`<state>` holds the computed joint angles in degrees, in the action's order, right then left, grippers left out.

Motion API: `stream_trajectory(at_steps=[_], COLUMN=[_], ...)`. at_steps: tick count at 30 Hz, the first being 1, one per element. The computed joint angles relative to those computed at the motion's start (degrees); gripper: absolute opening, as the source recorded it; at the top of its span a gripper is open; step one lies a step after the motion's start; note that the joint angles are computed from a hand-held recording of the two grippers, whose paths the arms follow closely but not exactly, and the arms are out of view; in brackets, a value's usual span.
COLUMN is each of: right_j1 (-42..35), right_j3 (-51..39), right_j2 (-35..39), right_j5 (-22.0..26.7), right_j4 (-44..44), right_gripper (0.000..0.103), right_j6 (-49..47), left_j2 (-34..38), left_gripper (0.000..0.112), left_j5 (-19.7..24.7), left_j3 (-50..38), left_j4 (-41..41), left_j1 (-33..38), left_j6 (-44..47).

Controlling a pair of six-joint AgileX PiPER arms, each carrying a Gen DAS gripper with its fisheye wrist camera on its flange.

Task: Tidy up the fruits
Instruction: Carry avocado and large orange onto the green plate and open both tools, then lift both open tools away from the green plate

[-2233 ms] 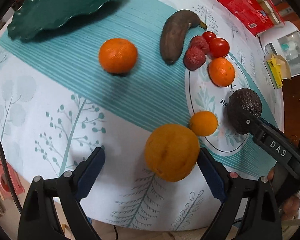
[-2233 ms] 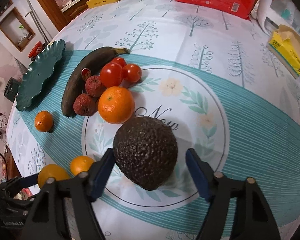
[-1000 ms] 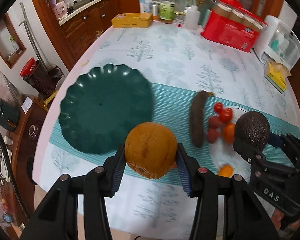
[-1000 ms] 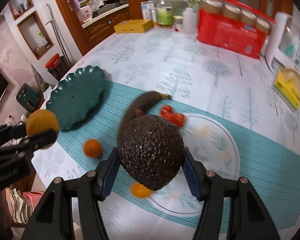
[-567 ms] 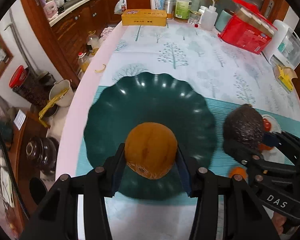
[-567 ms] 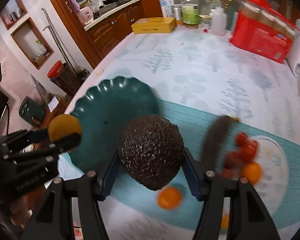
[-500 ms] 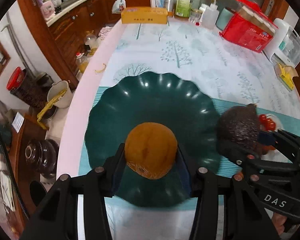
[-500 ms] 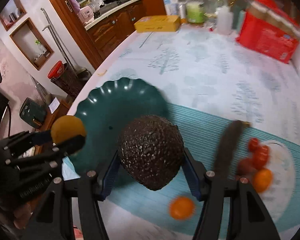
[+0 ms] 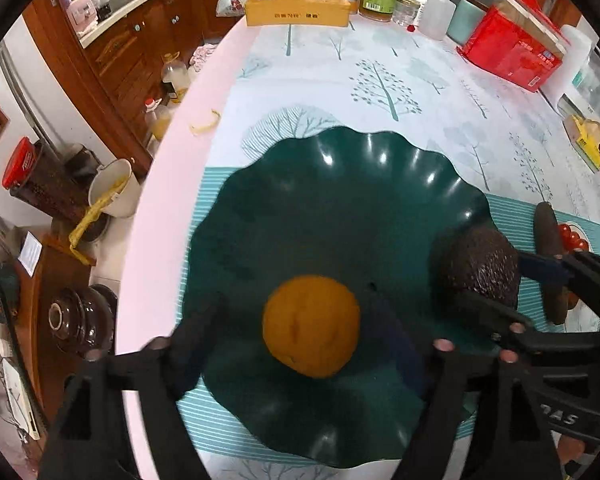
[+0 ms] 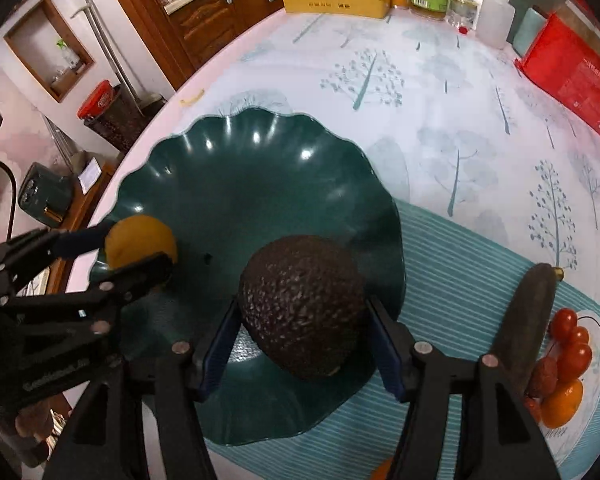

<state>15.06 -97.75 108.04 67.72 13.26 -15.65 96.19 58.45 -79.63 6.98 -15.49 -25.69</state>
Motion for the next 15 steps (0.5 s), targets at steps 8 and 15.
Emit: stream_trajectory(at_steps=[8,15], right_j1=[-2.0,-5.15], right_j3=[3.66,8.75], right_j2=[-5.7,-11.7], right_j5=[-0.28,0.65], right_j4=[1.64,4.2], right_gripper=[0.069,0.069], right_j6=[-2.07,-2.37], left_j2=[-2.59,-5.75], left_gripper=[0.091,0.095], left_j5=[2.27,4.6], left_j3=[-0.78,-2.3], left_j4=[1.29,2.52], left_j1=[-2.21,-7.06], left_j6=[-0.63,-2.93])
